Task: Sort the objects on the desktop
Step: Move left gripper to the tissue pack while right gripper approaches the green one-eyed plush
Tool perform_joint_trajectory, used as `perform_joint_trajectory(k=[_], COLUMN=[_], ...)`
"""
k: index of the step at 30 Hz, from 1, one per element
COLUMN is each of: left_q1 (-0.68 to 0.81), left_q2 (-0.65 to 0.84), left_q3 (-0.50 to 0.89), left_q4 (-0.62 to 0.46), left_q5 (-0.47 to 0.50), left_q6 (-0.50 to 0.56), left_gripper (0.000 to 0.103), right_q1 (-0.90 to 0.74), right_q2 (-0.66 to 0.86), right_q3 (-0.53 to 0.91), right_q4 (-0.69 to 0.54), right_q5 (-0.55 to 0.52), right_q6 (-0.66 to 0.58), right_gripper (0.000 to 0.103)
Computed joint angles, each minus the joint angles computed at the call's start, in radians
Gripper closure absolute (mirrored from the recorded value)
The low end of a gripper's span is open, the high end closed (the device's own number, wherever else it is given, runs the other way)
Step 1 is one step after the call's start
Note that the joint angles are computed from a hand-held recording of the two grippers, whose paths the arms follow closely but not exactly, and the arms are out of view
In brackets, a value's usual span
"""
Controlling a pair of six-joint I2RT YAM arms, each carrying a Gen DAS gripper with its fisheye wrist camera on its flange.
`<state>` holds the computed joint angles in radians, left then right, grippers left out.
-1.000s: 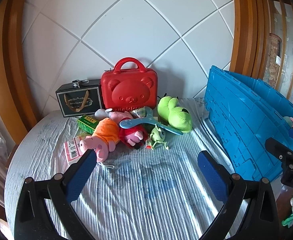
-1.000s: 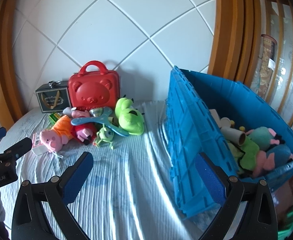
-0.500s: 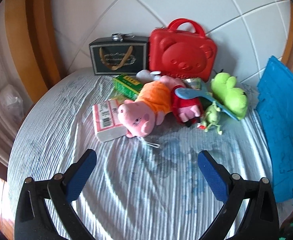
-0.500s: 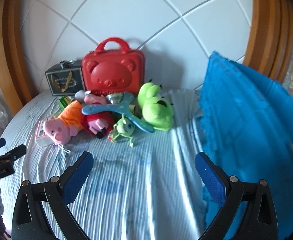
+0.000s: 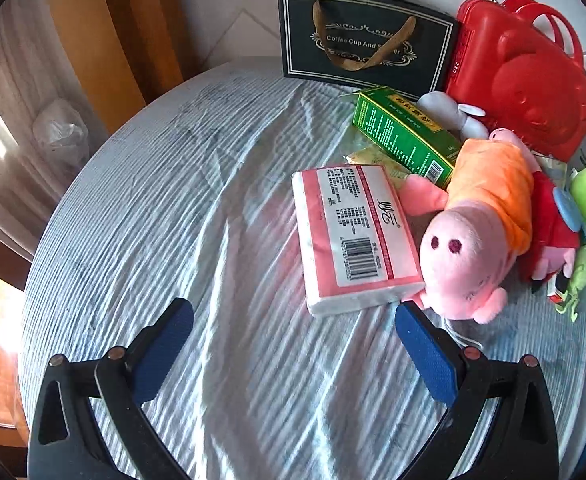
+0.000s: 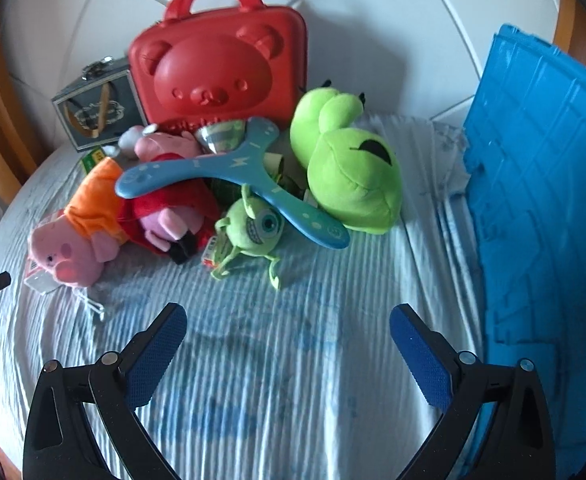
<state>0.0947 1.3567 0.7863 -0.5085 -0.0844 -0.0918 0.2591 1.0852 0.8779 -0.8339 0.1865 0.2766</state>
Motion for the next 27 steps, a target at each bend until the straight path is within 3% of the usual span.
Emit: perform_joint_trajectory(k=[10,16,21,24,27], left_q1=[-0.052,0.035,0.019,-0.012,-0.062], left_q2=[0.329,0.434,0.394,0.315,0.324], left_q3=[0.176,0.247,0.246,0.174,0.146], left_q4=[0.120,0.149,0.089,0.089,0.136], left_q5=[-0.027,0.132,0.108,0.104,0.040], left_q6=[-0.028,-0.134,0.015,0.027,0.005], left_gripper=[0.000,0.000,0.000,0.000,0.000], right_q1=[-0.056,-0.053,-0.068,-0.090,-0.091], right_q2=[0.223,0.372,0.502,0.535,0.559], right_q3=[0.034,0.108,0.178,0.184,0.190], right_q4=[0.141,0.208,0.229,0.243,0.240], right_q5=[-0.044,-0.088,-0.131,-0.168,-0.186], right_q6=[-0.056,-0.042,-0.031,-0.019,-0.016], right_gripper=[0.000,0.000,0.000,0.000,0.001])
